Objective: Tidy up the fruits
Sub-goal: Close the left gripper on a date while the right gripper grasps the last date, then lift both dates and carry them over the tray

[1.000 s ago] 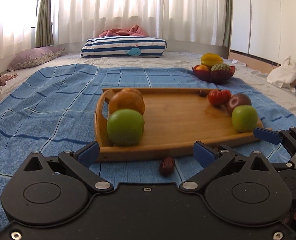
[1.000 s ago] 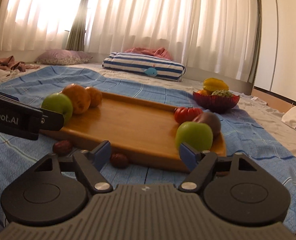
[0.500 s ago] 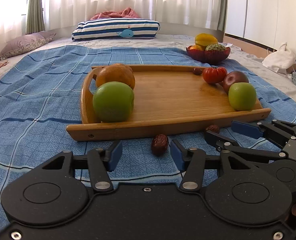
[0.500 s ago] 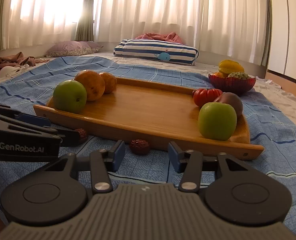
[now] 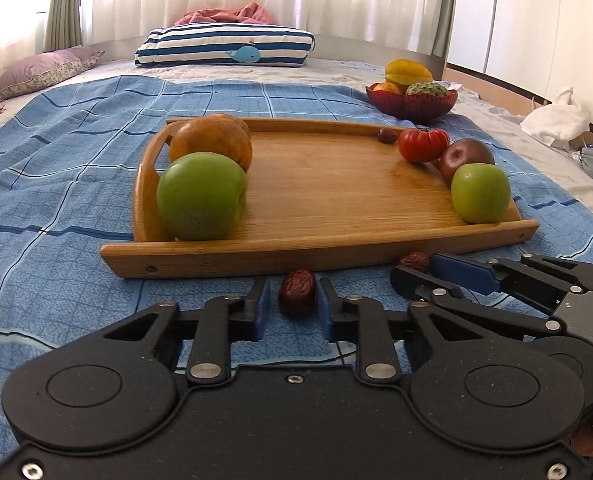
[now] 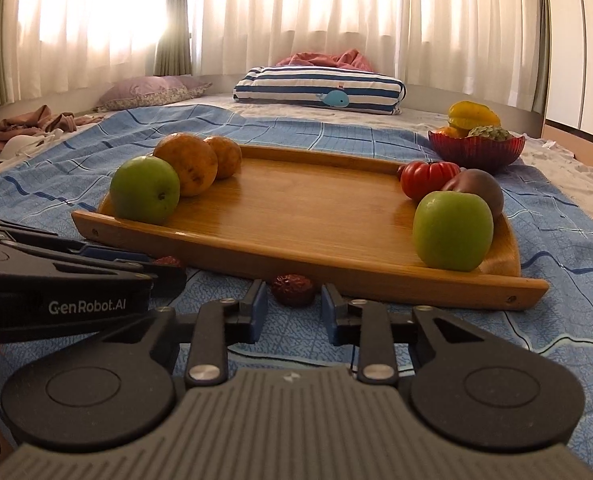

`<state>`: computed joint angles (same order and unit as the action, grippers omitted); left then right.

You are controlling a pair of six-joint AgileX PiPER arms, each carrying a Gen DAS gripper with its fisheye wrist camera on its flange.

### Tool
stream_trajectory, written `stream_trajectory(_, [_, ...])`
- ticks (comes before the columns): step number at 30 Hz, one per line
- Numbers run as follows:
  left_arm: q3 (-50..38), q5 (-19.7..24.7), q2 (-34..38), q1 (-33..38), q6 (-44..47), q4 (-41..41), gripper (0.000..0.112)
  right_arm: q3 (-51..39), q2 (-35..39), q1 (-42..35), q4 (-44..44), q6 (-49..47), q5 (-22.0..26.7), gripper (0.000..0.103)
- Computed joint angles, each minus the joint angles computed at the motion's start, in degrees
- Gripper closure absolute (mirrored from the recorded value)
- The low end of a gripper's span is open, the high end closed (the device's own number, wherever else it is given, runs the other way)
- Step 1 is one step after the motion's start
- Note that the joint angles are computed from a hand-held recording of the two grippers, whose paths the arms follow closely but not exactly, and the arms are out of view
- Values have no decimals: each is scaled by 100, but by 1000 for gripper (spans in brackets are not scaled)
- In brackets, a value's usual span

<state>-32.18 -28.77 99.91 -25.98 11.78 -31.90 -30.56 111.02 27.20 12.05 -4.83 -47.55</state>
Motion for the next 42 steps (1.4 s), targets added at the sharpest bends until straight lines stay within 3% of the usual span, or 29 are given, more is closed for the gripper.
stream_trajectory(3, [-36,-69,32,-115,229,-258,94,-24,-13,-27,-42,70,62,75])
stream_trajectory(13, [128,-395,-239,-428,628,-737,94,157,-232,-16,21,178,-40,76])
stream_trajectory(21, [-6,-408,-443,-542,1044,-1204,94,235,-524,9,263,-3,-70,76])
stream_trajectory(42, [-1654,310,533,-68,2054,-1805,94,-889,-108,-446,551,-291,854,76])
